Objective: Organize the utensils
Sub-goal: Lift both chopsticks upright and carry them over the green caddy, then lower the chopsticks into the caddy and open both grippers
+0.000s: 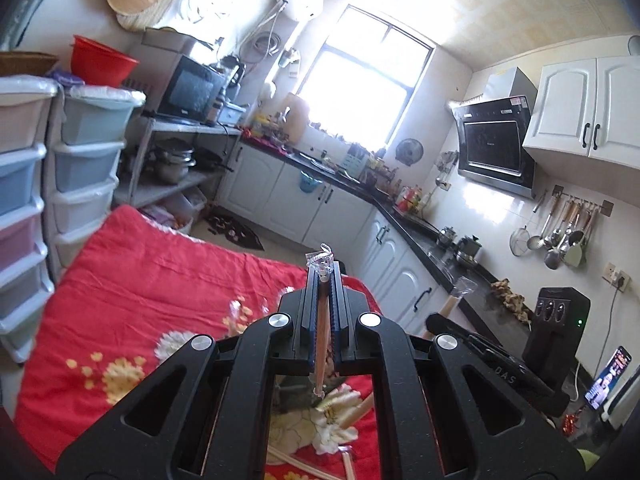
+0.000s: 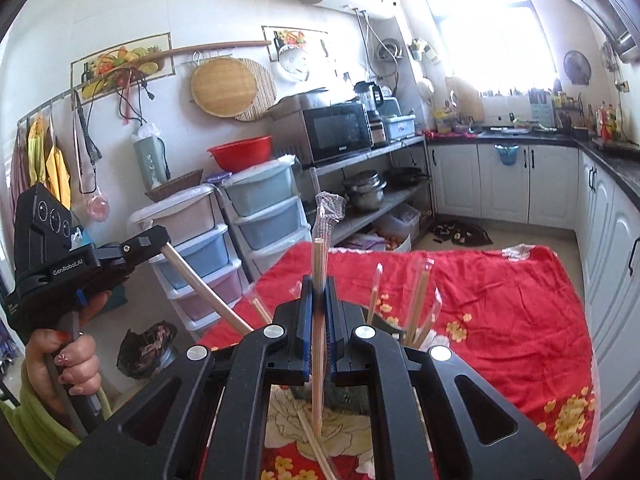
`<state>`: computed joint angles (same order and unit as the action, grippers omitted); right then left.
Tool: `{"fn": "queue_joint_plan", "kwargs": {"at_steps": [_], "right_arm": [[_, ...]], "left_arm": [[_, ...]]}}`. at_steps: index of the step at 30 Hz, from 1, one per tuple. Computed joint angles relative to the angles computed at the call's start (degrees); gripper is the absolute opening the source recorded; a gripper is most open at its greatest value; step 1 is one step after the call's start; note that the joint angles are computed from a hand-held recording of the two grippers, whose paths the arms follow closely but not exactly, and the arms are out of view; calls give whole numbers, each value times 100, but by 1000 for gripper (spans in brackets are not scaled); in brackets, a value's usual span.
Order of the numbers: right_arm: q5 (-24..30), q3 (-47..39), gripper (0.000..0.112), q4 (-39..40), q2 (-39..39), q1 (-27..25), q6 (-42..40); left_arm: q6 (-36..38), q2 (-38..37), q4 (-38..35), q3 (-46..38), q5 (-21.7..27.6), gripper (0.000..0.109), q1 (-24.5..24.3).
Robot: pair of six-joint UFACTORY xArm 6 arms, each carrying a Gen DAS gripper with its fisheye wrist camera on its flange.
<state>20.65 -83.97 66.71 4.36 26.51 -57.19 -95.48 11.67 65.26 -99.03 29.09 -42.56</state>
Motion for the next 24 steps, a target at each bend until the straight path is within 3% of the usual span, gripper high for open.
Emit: {"fn": "queue_joint_plan", "kwargs": {"at_steps": [9,24], "right_arm": [[-257,-310,6,89,114,-1,-125],[-696,-1287,6,298,697,-8,-323]], "left_arm": [[144,-152,195,-100,588,3,22],[1058,462,75,-1113,1332,3,-53]]}}
